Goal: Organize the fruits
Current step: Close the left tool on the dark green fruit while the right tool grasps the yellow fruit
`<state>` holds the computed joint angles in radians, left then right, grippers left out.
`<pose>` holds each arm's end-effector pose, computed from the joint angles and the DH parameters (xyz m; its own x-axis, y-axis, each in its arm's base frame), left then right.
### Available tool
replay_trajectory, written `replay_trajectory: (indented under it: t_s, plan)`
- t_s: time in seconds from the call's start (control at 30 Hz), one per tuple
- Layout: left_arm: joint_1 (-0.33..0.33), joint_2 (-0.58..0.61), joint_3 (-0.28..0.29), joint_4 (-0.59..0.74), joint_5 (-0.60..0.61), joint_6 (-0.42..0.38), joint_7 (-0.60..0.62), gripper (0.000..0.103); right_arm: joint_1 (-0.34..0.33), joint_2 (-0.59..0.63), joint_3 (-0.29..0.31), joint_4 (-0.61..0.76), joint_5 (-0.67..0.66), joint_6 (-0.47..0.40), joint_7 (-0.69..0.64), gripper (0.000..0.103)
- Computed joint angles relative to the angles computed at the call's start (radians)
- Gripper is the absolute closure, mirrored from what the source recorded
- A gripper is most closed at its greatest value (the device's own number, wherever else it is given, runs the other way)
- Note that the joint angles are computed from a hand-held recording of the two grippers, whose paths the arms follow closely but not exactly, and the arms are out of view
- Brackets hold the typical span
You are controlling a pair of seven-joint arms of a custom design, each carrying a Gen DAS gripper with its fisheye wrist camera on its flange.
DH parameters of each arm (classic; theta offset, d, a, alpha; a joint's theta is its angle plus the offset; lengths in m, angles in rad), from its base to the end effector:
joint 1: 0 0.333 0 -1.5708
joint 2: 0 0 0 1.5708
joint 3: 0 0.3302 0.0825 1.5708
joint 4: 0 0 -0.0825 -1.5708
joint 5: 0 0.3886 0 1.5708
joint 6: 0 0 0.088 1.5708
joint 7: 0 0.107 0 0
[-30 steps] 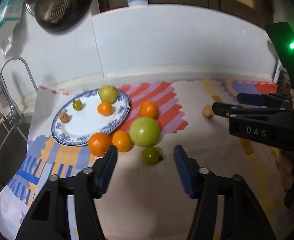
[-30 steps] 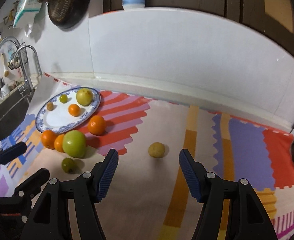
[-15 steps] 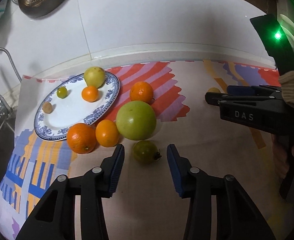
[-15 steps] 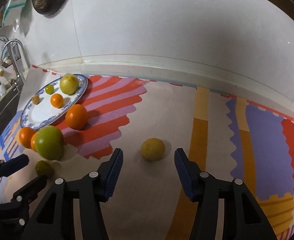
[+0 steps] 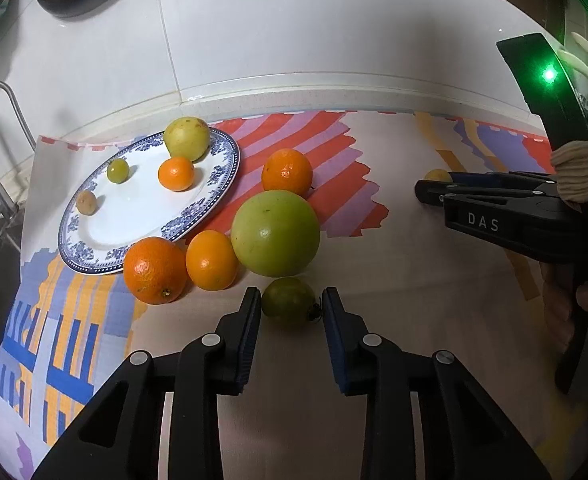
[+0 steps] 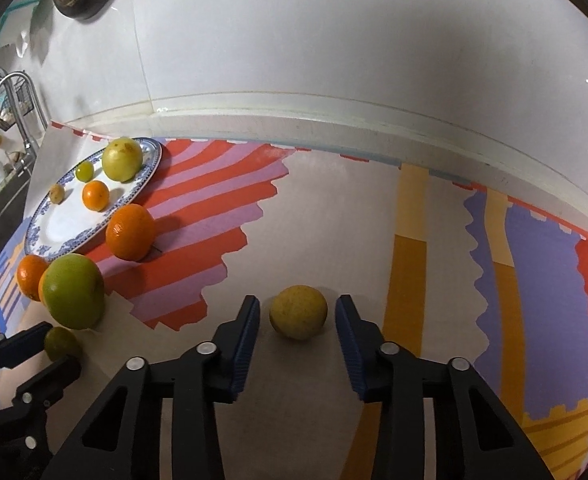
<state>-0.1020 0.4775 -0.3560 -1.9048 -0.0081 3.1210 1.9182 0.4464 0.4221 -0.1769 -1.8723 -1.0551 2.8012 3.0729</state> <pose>0.6310 -0.2768 0.3608 -0.6148 -0.7850 -0.0763 -0.5295 0.4825 -0.6977 0.6308 0.2279 0.3371 -0.2554 -0.9665 -0.0237 -0.6932 0.2001 -0.6924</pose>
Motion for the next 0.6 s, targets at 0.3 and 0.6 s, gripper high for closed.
replay_trajectory:
  t_s: [0.3, 0.6]
  plan:
    - [0.098, -0.005, -0.106, -0.022, -0.026, 0.017, 0.055, 0.073, 0.011, -0.037, 0.002, -0.040, -0.034, 0.015, 0.044, 0.073]
    - [0.268, -0.019, -0.287, -0.068, -0.065, 0.040, 0.140, 0.083, 0.014, -0.117, 0.056, -0.098, -0.118, -0.048, 0.144, 0.073]
